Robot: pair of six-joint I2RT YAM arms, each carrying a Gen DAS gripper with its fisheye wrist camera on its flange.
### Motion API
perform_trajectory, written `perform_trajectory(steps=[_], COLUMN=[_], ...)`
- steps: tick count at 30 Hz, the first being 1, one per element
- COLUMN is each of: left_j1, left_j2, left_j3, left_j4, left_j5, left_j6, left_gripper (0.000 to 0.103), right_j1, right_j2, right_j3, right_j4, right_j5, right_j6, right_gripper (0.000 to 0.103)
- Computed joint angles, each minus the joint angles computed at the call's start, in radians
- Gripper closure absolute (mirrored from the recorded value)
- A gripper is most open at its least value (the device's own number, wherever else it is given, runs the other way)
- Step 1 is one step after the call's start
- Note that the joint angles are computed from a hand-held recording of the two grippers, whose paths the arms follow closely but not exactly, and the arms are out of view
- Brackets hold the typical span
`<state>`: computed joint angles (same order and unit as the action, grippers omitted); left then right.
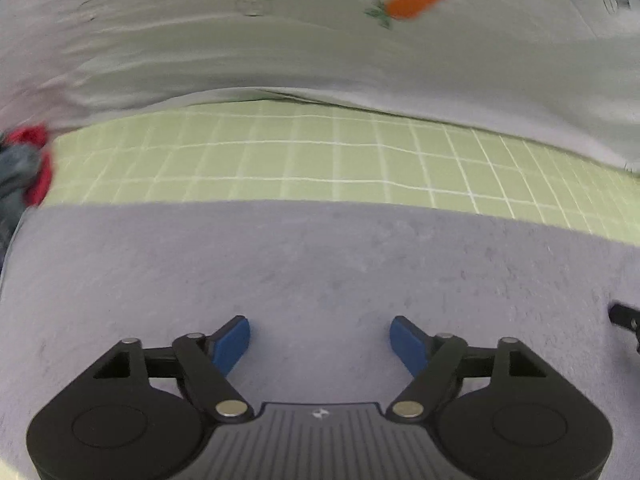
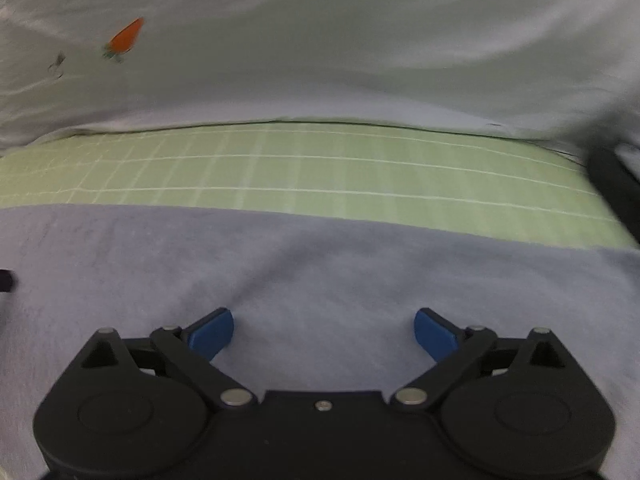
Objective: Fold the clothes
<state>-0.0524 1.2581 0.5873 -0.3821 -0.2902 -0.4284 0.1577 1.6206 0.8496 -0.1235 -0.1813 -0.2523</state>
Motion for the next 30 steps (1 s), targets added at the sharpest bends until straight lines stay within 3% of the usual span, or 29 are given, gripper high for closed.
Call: perform_trajectory(steps=[3,7,9,14,17,22,25,27,28,29,30], left_j1=[0.004,0.04,0.049,-0.009,-0.053,-0.105,-0.128,-0.164,-0.178,-0.188,-0.198], left_j2=[0.076,0.127,0.107,-0.079,-0.206,-0.307,-0.35,-0.373,-0.381,-0.385,-0.384], left_j3=[0.034,0.095,0.093,0.011,-0.032,-0.071,-0.1,-0.116,-0.122,-0.127,-0.125], left_j4=[0.066,0.041,0.018,-0.125,-0.236,-0.322,-0.321,-0.324,-0.324,-0.324,-0.332], left_j5=[-0.001,-0.009,-0.009,-0.025,-0.047,-0.076,-0.098,-0.128,-0.14,-0.15,-0.157], left_j6=[0.009,-0.001,-0.004,-0.062,-0.109,-0.185,-0.214,-0.236,-0.248,-0.259,-0.277], left_gripper=[0.009,0.009,0.009,0.008,0.006,0.0,0.0,0.0,0.0,0.0,0.0], right_j1=[0.033,0.033,-0.013,-0.206,-0.423,-0.676,-0.683,-0.674,-0.67,-0.673,-0.675], right_j2=[0.096,0.144,0.084,-0.163,-0.306,-0.22,-0.166,-0.134,-0.12,-0.126,-0.119], right_j3=[0.083,0.173,0.115,-0.085,-0.175,-0.165,-0.148,-0.128,-0.117,-0.112,-0.103], right_j4=[0.027,-0.008,0.02,-0.07,-0.158,-0.124,-0.043,-0.004,0.014,0.019,0.025], right_j5=[-0.001,0.026,0.009,0.073,0.017,-0.073,-0.075,-0.047,-0.031,-0.025,-0.015], right_j6=[0.055,0.099,0.108,0.121,0.122,0.193,0.196,0.192,0.189,0.182,0.172], right_gripper=[0.0,0.0,0.0,0.0,0.0,0.0,0.001,0.01,0.028,0.058,0.072])
